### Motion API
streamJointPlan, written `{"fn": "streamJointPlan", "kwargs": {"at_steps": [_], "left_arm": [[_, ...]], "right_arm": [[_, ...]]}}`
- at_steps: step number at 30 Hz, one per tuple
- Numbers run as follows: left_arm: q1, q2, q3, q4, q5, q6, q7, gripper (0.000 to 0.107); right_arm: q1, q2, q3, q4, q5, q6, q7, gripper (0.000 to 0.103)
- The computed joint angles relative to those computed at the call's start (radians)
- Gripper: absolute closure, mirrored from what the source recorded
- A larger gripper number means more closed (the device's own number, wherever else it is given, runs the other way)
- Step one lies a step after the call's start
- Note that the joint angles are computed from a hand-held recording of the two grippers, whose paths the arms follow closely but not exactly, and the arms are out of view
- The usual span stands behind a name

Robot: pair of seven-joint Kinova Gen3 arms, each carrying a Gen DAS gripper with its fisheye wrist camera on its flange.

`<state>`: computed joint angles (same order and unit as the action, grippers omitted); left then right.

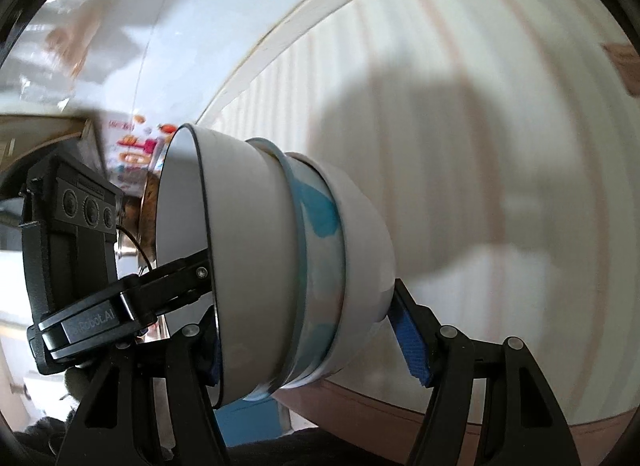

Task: Organize plates and bowls
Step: 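Lift the bowl stack with both grippers and carry it over the plate stack, then lower the bowl stack onto the plate stack and open both grippers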

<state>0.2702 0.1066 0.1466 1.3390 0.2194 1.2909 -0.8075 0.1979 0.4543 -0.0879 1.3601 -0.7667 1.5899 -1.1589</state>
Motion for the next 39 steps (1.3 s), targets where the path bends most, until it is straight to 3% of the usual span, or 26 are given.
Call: {"fn": "streamJointPlan", "kwargs": {"at_steps": [15, 39], "left_arm": [[-0.125, -0.208, -0.060, 0.229, 0.002, 0.015, 0.024, 0.054], [-0.156, -0.213, -0.057, 0.272, 0.012, -0.005, -0.022, 0.054]], "right_arm": [[-0.176, 0.015, -0.059, 0.050, -0.014, -0.064, -0.009, 0.033], [-0.271, 0.005, -0.078, 0.035, 0.062, -0.139, -0.082, 0.033]]}}
